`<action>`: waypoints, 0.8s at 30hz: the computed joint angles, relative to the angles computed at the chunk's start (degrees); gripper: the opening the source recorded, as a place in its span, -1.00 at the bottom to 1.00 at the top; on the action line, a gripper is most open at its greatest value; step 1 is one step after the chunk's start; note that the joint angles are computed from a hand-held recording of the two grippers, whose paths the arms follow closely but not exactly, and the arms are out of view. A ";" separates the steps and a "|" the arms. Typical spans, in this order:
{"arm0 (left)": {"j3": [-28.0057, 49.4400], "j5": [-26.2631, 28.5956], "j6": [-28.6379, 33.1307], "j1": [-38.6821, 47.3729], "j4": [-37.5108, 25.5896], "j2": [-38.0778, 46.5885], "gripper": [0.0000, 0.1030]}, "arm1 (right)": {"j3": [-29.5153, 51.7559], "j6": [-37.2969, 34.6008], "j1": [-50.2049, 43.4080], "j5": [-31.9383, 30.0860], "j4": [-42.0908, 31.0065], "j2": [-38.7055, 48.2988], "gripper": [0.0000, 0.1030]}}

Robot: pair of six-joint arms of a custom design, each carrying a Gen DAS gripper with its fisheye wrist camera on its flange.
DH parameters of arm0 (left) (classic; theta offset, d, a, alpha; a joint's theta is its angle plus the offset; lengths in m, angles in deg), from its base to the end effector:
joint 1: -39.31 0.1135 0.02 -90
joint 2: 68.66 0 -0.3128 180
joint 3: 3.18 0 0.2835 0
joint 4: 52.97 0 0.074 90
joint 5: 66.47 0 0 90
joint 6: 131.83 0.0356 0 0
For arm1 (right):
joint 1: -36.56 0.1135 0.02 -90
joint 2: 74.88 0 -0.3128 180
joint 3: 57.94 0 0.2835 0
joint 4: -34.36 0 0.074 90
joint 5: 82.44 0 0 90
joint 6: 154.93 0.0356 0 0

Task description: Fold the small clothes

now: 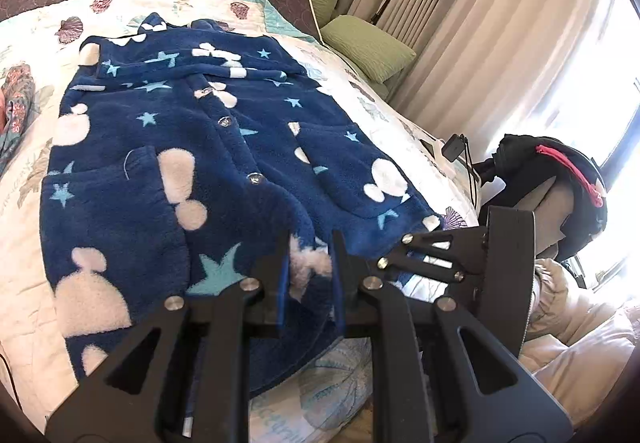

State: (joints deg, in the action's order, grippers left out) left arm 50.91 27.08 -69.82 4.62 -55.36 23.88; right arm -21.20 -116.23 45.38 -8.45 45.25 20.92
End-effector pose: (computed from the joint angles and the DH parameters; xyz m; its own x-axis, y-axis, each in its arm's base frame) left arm 0.2773 -0.1946 0.1781 -0.7595 -0.0440 -0.6490 0.2833 0.8758 -0.3908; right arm 0.2649 0.0510 0.1009 -0.2035 -0.7907 -0.5774 -0.7804 0.4871 -0.3920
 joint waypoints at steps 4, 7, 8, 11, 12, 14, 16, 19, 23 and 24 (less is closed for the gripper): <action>-0.36 1.48 0.84 -0.35 0.66 -0.72 -0.62 | 2.24 -3.35 -3.44 -9.21 -11.26 -3.75 -0.76; 2.05 2.07 3.90 -1.94 -1.33 1.89 -0.61 | 3.09 -6.71 -4.20 -10.17 -15.43 -3.61 -0.72; 3.09 2.26 4.65 -2.30 -2.37 3.20 -0.61 | 3.32 -6.93 -3.86 -8.98 -15.16 -1.98 -0.66; 6.50 3.99 5.34 -3.28 -6.11 9.42 -0.60 | 3.38 -7.02 -5.96 -10.60 -16.76 -0.70 -0.55; 6.69 4.50 5.10 -3.35 -6.38 10.49 -0.60 | 4.44 -7.96 -7.83 -12.78 -20.35 -1.10 -0.53; 6.03 4.89 4.74 -3.50 -5.63 11.57 -0.59 | 8.01 -11.00 -12.46 -17.56 -30.55 -1.16 -0.48; 4.23 5.83 4.91 -3.18 -4.49 10.02 -0.57 | 10.89 -12.85 -17.38 -20.59 -37.75 -0.94 -0.45; 3.42 5.72 5.12 -3.19 -7.59 7.18 -0.45 | 14.02 -8.08 -23.76 -22.14 -39.13 -0.83 -0.32; -1.95 -0.03 2.71 -2.89 -7.69 -0.60 0.09 | 24.50 6.10 -31.94 -26.61 -43.13 5.61 0.14; -4.53 -2.82 1.38 -2.25 -7.29 -3.82 0.25 | 26.74 9.54 -33.32 -26.71 -43.69 7.54 0.17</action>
State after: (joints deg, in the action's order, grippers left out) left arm 46.38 24.26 -68.43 2.36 -62.65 20.07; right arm 5.54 -106.69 12.06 -35.16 1.57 28.46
